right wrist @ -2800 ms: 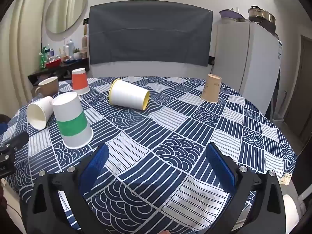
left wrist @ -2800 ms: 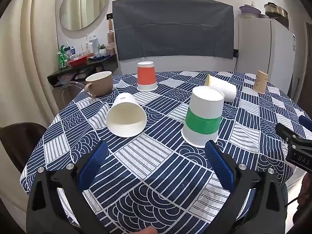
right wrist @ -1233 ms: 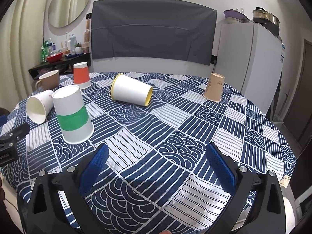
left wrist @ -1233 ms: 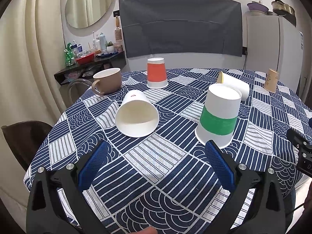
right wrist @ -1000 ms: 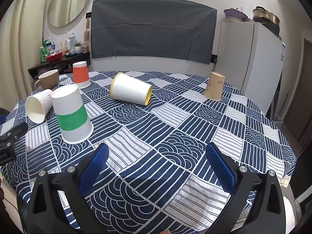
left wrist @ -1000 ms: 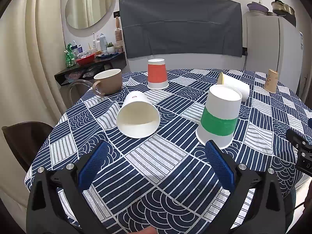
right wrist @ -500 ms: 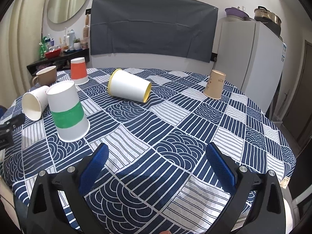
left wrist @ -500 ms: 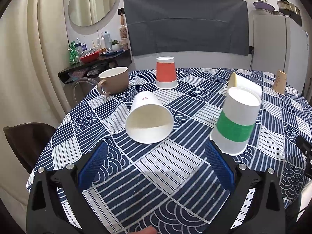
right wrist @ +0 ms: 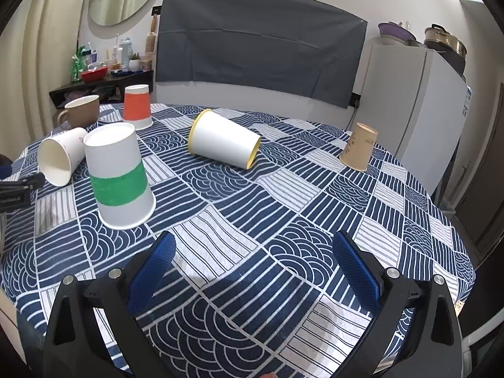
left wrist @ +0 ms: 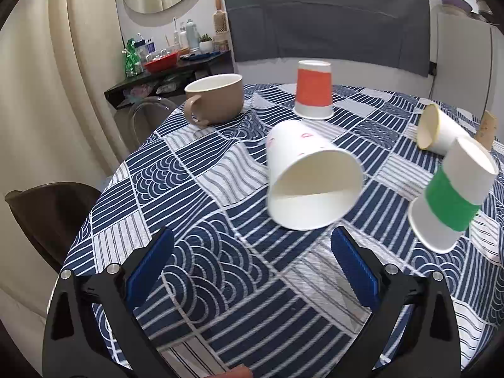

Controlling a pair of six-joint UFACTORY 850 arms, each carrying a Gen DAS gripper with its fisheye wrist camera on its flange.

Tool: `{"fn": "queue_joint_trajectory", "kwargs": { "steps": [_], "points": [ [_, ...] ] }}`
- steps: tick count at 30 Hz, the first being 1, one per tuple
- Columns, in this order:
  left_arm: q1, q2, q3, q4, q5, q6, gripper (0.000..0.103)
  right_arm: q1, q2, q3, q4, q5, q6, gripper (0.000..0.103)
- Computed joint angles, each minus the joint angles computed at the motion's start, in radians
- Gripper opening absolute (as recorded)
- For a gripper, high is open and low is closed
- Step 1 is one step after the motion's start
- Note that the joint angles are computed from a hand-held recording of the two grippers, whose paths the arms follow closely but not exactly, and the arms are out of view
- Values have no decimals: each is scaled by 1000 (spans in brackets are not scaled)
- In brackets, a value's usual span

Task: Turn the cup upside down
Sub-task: 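Move the left gripper toward the rim of the lying pink-heart cup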

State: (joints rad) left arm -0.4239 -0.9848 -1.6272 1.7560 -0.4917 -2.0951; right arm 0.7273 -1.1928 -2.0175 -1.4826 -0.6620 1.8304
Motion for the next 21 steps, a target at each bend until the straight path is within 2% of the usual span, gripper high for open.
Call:
{"fn": "queue_joint_trajectory", "kwargs": {
  "steps": [7,13,17,19,21],
  "points": [
    [33,-26,-57,-109,42,170,98,-3,-62,-130,66,12,-107,96],
    [54,-67,-148,-256,103,440,98,0,-123,-263,128,14,-220,96],
    [65,-91,-199,-319,145,545,97,-1,-157,-339,154,23,-269,96],
    [69,-99,-218,-374,165,611,90,-3,-177,-378,179,21,-302,96],
    [68,-107,-234,-431,172,687,77,-6,-194,-413,205,23,-329,96]
  ]
}}
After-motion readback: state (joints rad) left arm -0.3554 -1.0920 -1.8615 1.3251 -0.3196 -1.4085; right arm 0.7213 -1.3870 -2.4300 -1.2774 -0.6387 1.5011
